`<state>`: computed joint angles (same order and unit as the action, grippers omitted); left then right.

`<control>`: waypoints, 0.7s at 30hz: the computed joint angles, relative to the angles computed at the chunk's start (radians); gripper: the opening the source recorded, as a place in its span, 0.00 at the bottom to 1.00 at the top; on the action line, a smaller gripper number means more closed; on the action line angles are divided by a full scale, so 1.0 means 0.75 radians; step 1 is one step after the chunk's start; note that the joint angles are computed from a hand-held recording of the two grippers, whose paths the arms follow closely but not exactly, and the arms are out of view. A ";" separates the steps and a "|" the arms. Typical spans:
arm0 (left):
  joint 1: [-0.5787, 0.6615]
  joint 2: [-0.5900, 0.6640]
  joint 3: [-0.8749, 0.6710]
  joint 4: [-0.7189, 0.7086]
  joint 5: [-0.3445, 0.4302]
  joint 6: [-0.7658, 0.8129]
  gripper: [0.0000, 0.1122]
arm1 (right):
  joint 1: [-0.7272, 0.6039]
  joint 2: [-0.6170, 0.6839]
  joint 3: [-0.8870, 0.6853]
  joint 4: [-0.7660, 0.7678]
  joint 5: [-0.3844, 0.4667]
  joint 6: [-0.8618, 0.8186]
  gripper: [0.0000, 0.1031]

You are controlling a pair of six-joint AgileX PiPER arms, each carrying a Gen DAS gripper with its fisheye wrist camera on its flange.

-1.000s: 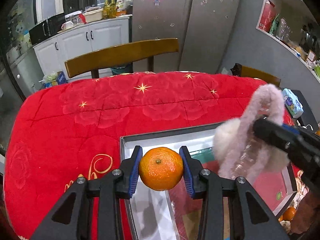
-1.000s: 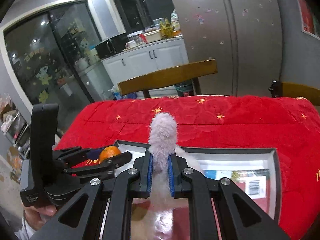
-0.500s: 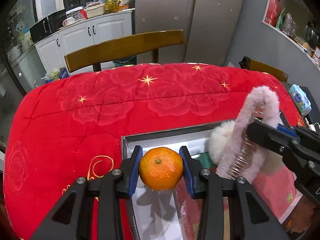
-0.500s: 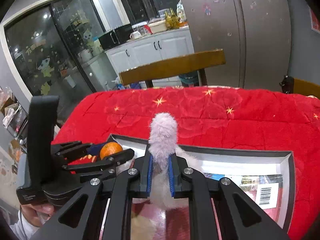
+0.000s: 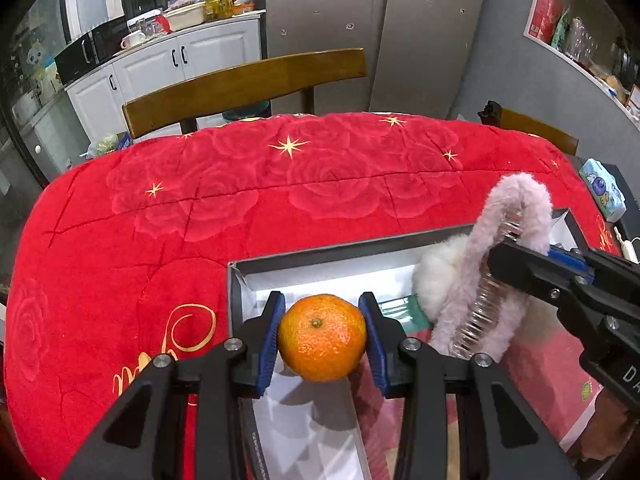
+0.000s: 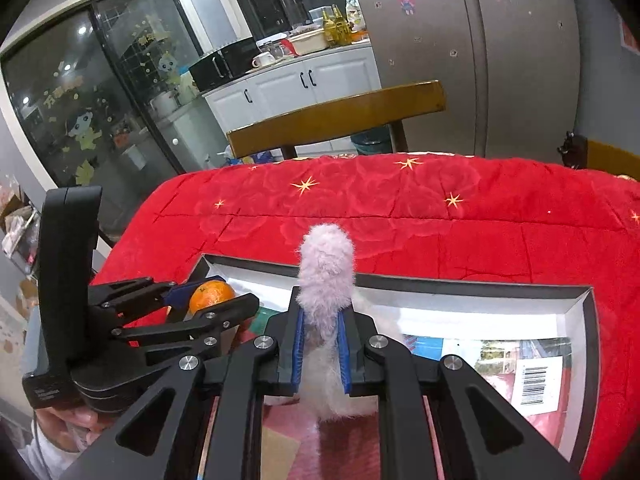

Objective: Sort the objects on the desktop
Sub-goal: 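Lower the orange into the box with the left tool while the right tool lowers the pink clip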

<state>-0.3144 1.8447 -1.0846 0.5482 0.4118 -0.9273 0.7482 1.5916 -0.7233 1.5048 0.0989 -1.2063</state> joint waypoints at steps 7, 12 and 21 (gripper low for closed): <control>-0.014 0.017 -0.014 0.042 0.015 -0.051 0.35 | 0.009 -0.001 0.011 0.212 -0.016 -0.221 0.17; -0.023 0.018 -0.026 0.033 0.047 -0.051 0.35 | -0.021 -0.015 0.015 0.143 0.039 -0.162 0.24; 0.000 -0.022 -0.023 -0.129 0.080 0.085 0.36 | -0.036 -0.095 0.050 0.229 0.054 -0.231 0.90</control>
